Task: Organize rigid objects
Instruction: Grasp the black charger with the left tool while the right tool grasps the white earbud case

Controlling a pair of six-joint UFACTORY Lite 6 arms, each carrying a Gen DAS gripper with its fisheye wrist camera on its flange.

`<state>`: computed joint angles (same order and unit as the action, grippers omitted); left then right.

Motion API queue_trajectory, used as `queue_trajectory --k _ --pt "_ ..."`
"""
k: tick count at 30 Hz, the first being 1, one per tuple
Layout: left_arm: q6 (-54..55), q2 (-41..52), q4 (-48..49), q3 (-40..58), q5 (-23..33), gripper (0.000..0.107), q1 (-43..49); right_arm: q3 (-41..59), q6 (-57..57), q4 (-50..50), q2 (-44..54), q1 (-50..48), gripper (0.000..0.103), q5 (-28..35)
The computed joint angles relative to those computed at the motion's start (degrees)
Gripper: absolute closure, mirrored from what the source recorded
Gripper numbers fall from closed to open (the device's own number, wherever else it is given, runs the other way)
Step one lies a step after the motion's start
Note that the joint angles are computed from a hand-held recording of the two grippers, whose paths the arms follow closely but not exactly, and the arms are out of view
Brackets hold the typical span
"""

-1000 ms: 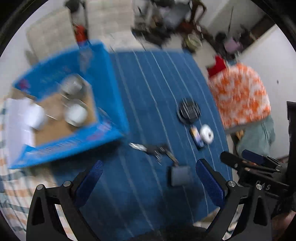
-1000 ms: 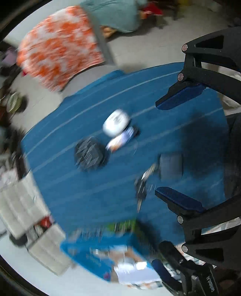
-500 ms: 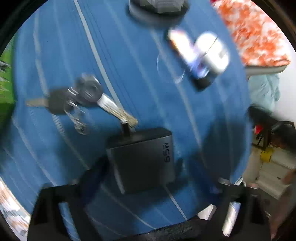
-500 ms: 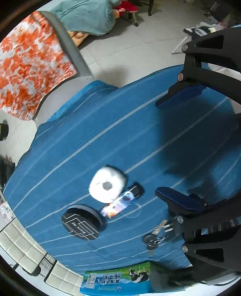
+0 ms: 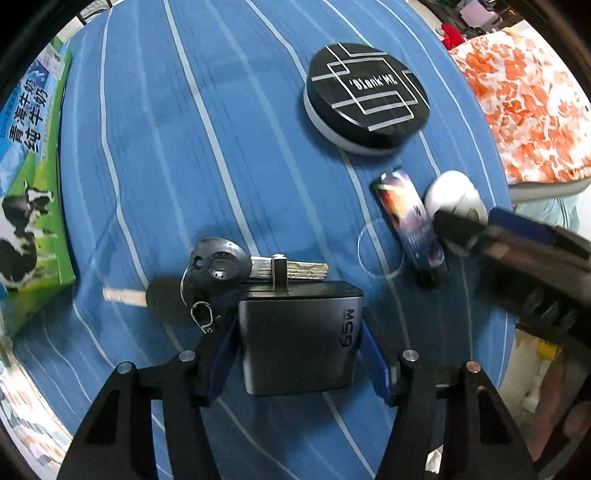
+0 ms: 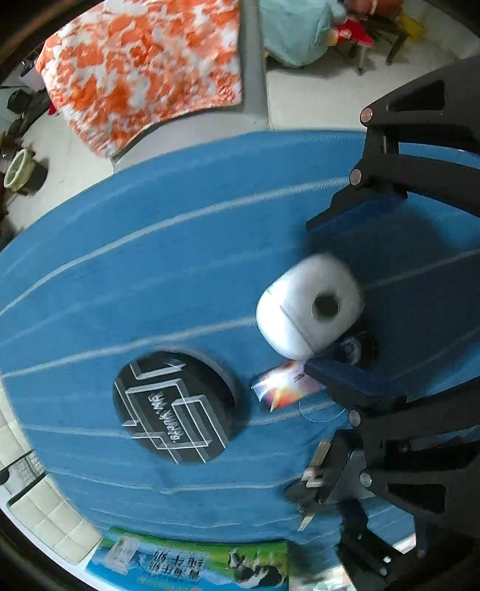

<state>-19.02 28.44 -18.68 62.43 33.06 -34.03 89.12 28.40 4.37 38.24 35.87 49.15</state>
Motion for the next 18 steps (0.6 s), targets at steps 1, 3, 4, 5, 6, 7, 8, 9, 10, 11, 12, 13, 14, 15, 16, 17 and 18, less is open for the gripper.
queue_trajectory --k 1,3,4,5,6,7,8,9,10,11,12,13,14,15,16,17,18 --pt "-0.22 0.53 0.38 0.76 0.23 0.048 0.00 0.37 -0.14 0.69 0.27 -0.29 0.044 -0.09" --pt "-0.60 1.86 0.90 2.28 0.43 0.048 0.06 2.00 1.58 0.42 1.16 -0.71 0.044 1.29" --pt "-0.95 2.09 1.01 2.60 0.43 0.048 -0.10 2.23 2.58 0.33 1.34 -0.85 0.044 1.88" --pt "-1.44 2.42 1.12 2.93 0.30 0.048 -0.49 1.33 2.67 1.59 0.92 -1.42 0.044 1.55" --pt "-1.32 2.30 1.12 2.85 0.33 0.048 -0.33 0.09 2.74 3.48 0.15 -2.25 0.044 1.25" --pt "-1.31 2.46 1.03 3.07 0.40 0.048 -0.33 -1.21 2.13 5.02 -0.66 -3.16 0.044 0.80" --pt "-1.07 2.24 0.61 2.68 -0.29 0.048 -0.58 -3.01 1.25 8.01 -1.66 -4.54 0.044 0.10" --pt "0.09 -0.38 0.43 -0.02 0.32 0.048 0.53 -5.23 -0.34 11.92 -2.58 -6.05 0.042 -0.57" --pt "1.43 -2.49 0.02 -2.25 0.36 0.048 1.61 -6.99 -1.88 14.83 -3.22 -7.08 0.042 -1.17" --pt "1.57 -2.30 -0.26 -2.11 0.31 0.048 1.64 -8.51 -2.56 15.74 -4.32 -7.56 0.042 -2.18" --pt "2.00 -2.60 -0.37 -2.43 0.40 0.048 2.03 -8.75 -3.05 15.87 -4.40 -7.62 0.042 -2.08" --pt "2.20 -2.66 -0.40 -2.49 0.49 0.048 2.16 -8.40 -3.11 15.05 -4.05 -7.35 0.042 -1.74" --pt "2.38 -2.33 -0.36 -2.13 0.61 0.048 2.16 -7.24 -2.30 13.47 -3.38 -6.51 0.042 -0.77" --pt "2.50 -1.96 0.00 -1.64 1.01 0.048 2.12 -6.03 -1.80 12.66 -2.59 -5.88 0.040 0.32" --pt "2.37 -1.83 0.52 -1.39 1.23 0.048 1.94 -5.62 -1.59 12.10 -2.35 -5.30 0.035 0.60" --pt "2.05 -1.29 0.97 -0.70 1.46 0.048 1.71 -4.38 -1.38 11.18 -1.58 -4.49 0.033 1.30" --pt "1.57 -0.70 1.61 0.06 1.68 0.048 1.44 -3.13 -2.03 10.71 -0.55 -3.83 0.030 1.98"
